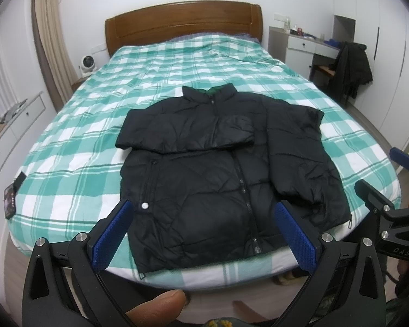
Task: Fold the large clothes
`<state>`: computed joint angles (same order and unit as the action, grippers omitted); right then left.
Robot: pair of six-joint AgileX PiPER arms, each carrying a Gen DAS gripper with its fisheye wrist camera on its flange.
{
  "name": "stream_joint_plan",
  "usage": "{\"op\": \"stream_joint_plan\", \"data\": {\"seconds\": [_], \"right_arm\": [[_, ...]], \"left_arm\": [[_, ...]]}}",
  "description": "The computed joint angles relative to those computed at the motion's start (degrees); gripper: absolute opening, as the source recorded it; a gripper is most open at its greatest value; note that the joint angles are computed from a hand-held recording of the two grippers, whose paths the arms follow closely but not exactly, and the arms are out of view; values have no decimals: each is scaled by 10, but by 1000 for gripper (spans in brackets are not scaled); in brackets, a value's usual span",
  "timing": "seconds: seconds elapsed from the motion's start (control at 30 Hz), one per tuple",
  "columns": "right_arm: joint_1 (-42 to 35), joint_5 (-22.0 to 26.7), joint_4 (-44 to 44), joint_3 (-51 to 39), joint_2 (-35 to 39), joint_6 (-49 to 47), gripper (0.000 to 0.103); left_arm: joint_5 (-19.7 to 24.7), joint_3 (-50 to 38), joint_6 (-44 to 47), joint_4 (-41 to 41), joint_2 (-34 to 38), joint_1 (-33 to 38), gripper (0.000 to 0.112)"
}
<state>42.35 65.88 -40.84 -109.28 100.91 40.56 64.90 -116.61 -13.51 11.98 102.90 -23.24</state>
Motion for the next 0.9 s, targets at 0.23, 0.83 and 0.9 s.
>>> {"op": "stream_joint_plan", "data": {"seconds": [0.23, 0.83, 0.9], "right_arm": [[-17, -41, -9, 44, -22, 0, 103], [-148, -119, 221, -139, 250, -470, 97], [-166, -70, 297, -200, 267, -497, 31]], "left_arm": [[1, 1, 3, -11, -2, 6, 103], [15, -1, 5, -9, -9, 5, 103], [21, -4, 3, -8, -6, 9, 103]]}}
